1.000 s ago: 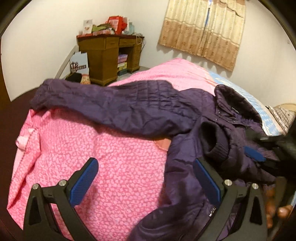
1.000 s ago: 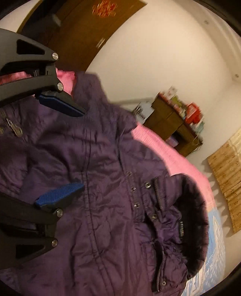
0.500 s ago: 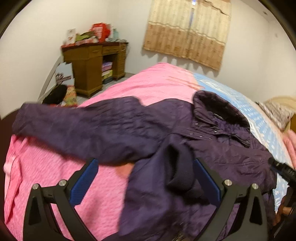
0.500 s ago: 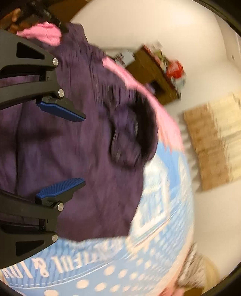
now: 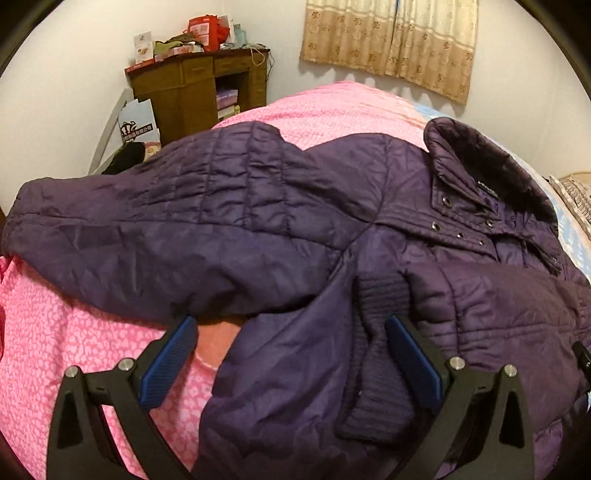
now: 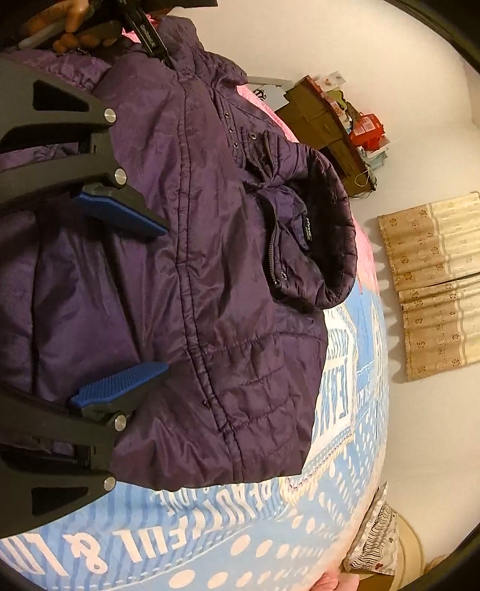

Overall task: Fold large clothes
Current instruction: 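Grasp the other sleeve cuff on the pink sheet with the left tool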

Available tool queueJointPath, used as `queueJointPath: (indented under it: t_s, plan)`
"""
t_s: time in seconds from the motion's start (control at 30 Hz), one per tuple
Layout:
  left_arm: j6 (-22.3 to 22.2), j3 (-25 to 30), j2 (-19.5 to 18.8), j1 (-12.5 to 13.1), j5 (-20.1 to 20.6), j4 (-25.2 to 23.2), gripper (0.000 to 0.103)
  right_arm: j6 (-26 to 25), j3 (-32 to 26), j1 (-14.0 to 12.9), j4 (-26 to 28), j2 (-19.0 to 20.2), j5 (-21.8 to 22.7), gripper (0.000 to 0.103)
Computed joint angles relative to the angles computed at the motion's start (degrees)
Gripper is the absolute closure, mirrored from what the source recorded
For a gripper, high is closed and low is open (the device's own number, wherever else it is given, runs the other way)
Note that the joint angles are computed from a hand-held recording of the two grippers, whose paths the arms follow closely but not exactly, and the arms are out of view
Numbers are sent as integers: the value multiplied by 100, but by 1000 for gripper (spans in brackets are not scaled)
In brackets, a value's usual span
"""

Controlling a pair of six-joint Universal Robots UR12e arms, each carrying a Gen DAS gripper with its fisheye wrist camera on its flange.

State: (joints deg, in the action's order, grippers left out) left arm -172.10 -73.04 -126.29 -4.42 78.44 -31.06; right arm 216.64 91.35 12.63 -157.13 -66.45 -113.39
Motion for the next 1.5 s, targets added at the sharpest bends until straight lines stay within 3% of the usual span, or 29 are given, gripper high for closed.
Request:
queueJointPath:
  t_s: [0.2, 0.37, 0.5, 0.63, 0.73, 0.8, 0.9, 1.0, 1.1, 1.27, 1.37, 1.4, 1.5]
  plan:
    - [-47, 16, -4, 16, -101, -83, 0, -82, -39, 8, 37, 26, 7, 26]
    - [-362, -87, 133, 221, -724, -311, 0, -102, -17, -2, -44, 24, 54, 24]
    - [-710, -350, 347, 465, -875, 185, 0, -88, 5, -8, -113, 22, 79, 24]
    - [-1096, -270, 337, 749, -816, 709, 0, -91, 3, -9, -109, 25, 77, 24]
    - [-1474, 62, 151, 956, -438, 837, 0, -94, 3, -9, -104, 23, 76, 24]
    - [-1842, 366, -24, 1096, -218, 657, 0, -99, 1, -9, -94, 25, 69, 24]
    - [-2675, 834, -348, 1318, -169, 414, 0, -108, 1, -10, -65, 22, 50, 24]
    - [-3257, 1172, -618, 1425, -240, 94, 1, -119, 2, -11, -37, 18, 32, 24]
    - [-3728, 1564, -915, 1489, -646, -340, 7, -125, -9, -6, 0, 16, 12, 24]
    - [-3936, 2019, -1242, 1456, -911, -514, 8, -128, -12, -3, 11, 17, 3, 24]
    - [-4122, 2089, -1290, 1447, -850, -464, 22, -125, -12, -2, 9, 17, 5, 24]
    - [-4091, 2122, -1305, 1467, -863, -525, 42, -127, -10, -3, 3, 17, 5, 24]
    - [-3921, 2053, -1263, 1470, -792, -560, 69, -130, -8, -4, 1, 17, 7, 24]
